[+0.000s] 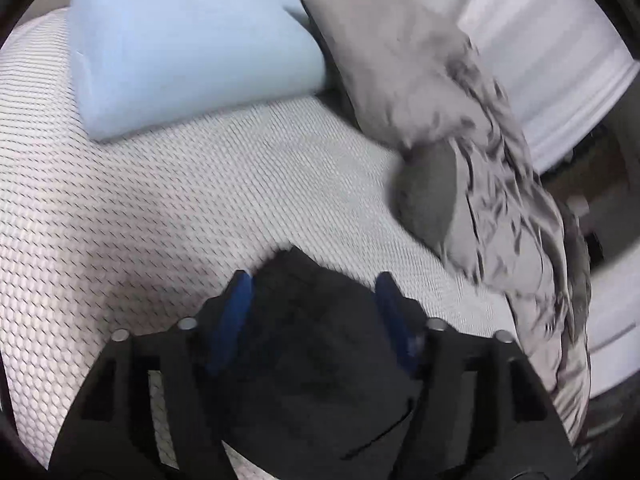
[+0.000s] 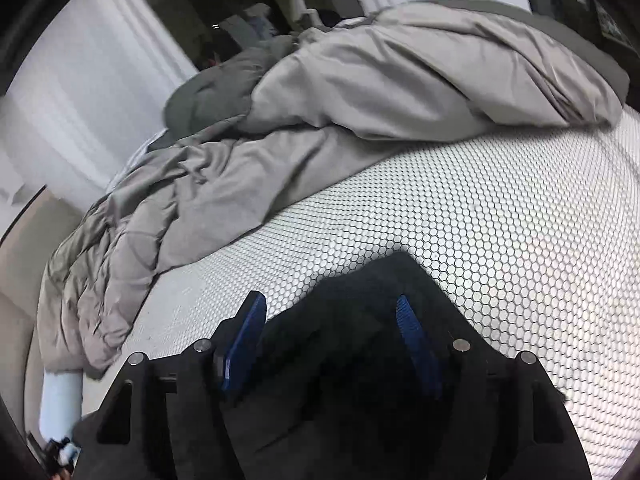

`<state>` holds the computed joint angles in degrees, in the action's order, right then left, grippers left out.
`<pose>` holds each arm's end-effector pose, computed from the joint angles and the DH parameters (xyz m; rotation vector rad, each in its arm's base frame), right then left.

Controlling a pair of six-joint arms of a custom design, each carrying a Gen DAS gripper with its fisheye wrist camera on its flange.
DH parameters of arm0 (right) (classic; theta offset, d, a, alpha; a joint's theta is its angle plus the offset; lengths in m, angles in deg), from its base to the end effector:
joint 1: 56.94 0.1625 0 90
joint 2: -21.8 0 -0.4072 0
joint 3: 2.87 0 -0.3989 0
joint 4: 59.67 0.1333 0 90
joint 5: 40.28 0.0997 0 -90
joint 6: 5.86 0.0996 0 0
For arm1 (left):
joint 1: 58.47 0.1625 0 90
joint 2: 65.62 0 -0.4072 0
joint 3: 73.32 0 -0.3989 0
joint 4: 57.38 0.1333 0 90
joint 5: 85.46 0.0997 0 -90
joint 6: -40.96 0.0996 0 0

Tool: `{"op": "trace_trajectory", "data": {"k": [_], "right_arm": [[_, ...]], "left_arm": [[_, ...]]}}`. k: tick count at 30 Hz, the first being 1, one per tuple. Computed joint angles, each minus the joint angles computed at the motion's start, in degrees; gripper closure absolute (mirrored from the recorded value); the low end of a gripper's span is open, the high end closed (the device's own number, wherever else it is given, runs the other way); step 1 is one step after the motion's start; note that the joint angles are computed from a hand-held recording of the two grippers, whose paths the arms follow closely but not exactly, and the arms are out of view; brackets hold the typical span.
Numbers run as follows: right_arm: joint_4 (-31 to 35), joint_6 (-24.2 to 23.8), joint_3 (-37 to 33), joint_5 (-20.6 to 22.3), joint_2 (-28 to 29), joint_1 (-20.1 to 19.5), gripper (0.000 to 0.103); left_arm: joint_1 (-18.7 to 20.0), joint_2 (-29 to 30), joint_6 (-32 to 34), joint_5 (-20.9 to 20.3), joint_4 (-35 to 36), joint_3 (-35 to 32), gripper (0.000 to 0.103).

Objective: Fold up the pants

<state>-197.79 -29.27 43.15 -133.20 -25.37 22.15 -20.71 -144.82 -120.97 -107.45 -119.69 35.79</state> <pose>-0.0285 -0.8256 0.4798 0.2546 -2.6056 1.1273 -0.2128 -0.4503 0.2594 -1.2024 1.7497 -1.6051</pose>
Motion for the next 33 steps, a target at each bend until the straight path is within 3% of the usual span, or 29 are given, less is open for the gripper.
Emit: {"op": "trace_trajectory", "data": {"k": [4,7,10,12,14,17,22,26,28,30,32,33], "right_arm": [[-7.00,-5.46,10.06,3.45,-5.31,-1.23,0.023],[-11.82,-6.67,19.97,7.96,-11.15,-3.04,0.013],[-14.88,-5.64,27.28,9.83,-15.39,-4.08,0.012],[-13.90,-7.39,30.31,9.64,-17.71,-4.33,0.012],[-11.92,-9.13,33.15,11.73,-20.06,-5.03,0.012],[-8.90,-11.82,37.38,15.24,-24.14,-7.12,0.012],[-3.27,-9.78,40.39,22.57,-27.86,-12.04,0.011],[-2.01,-9.65,40.09,22.71,-27.96,-13.69,0.011],[1.33,-10.44,38.52,25.23,-27.40,-14.57,0.011],[3.44,-11.24,37.17,27.95,-26.72,-15.43,0.011],[2.51,-11.17,36.69,28.05,-26.21,-16.01,0.011],[2.17,-10.68,36.15,27.14,-25.75,-16.18,0.011]], "left_arm": [[-2.18,-1.29,-2.23,0.61,0.54,2.65,0.037],[-4.29,-0.59,2.99,0.84,-8.90,6.23,0.037],[-5.89,1.53,9.82,-0.33,-20.67,9.35,0.037],[-7.33,3.72,11.21,-1.67,-25.50,10.47,0.037],[-8.49,5.20,13.44,-1.70,-32.18,12.04,0.037],[-10.24,9.59,14.84,-2.85,-35.86,11.37,0.037],[-7.41,14.68,24.20,-3.84,-52.75,12.24,0.037],[-4.55,17.51,29.62,-1.43,-62.01,12.52,0.037],[-3.74,18.53,32.72,0.72,-68.59,13.33,0.037],[-2.78,19.28,37.39,2.91,-73.59,13.47,0.048],[-2.00,19.65,36.62,3.41,-69.00,11.86,0.081],[-1.98,19.30,36.97,4.03,-67.90,11.88,0.091]]}}
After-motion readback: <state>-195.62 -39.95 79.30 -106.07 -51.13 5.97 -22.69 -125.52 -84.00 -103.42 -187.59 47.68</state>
